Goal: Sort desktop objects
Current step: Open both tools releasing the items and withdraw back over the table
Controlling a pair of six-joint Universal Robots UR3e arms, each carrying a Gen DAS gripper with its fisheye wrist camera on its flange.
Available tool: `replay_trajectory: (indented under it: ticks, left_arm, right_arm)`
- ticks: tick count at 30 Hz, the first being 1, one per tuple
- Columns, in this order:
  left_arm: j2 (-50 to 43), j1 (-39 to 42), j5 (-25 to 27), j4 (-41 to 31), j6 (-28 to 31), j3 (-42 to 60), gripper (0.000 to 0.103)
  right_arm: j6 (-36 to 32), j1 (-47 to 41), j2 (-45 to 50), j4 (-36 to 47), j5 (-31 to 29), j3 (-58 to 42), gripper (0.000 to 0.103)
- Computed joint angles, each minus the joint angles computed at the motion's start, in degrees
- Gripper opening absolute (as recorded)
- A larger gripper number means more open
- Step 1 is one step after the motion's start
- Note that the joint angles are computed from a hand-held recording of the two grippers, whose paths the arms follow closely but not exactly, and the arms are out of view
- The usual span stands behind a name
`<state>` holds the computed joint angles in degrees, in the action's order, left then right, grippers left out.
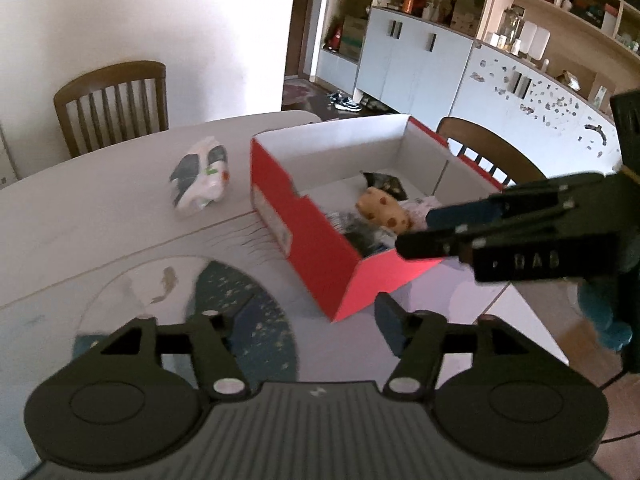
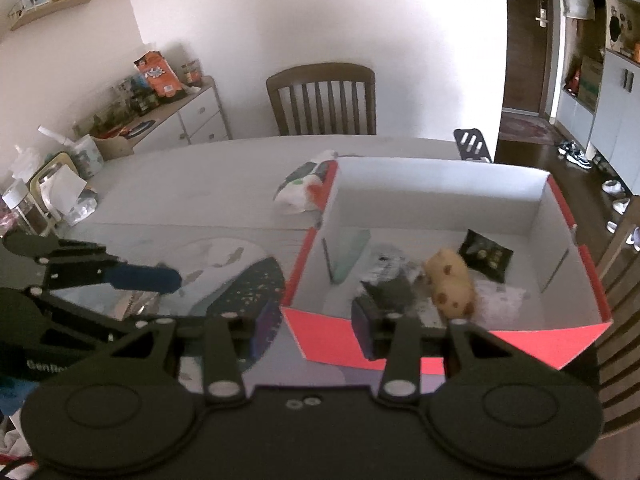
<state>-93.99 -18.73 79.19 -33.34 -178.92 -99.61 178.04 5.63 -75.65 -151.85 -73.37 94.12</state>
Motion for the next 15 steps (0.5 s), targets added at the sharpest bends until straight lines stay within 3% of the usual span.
replay_trajectory:
  ticks: [3,8,11,15]
  left_arm:
    - [3.7,3.1,-2.0,0.3,2.1,-4.4,0.069]
    - [9.1,9.3,-5.7,0.5,5.2,-10.6,0.081]
    - [11.4,13.3,-7.9,-0.6,7.2,-13.1,0.082]
    - [13.5,18.1,-10.2,-2.0,10.2,-15.4,0.084]
  right_arm:
    - [1.2,2.0,1.9,-0.5,-1.6,-2.5,0.048]
    - [2.2,5.7,6.2,1.0,-3.8,-9.2,0.051]
    - [3.9,7.8,9.3,1.5,-5.4,-13.6,0.060]
    - [5.8,10.2,13.9,3.4,-7.6,-20.2,0.061]
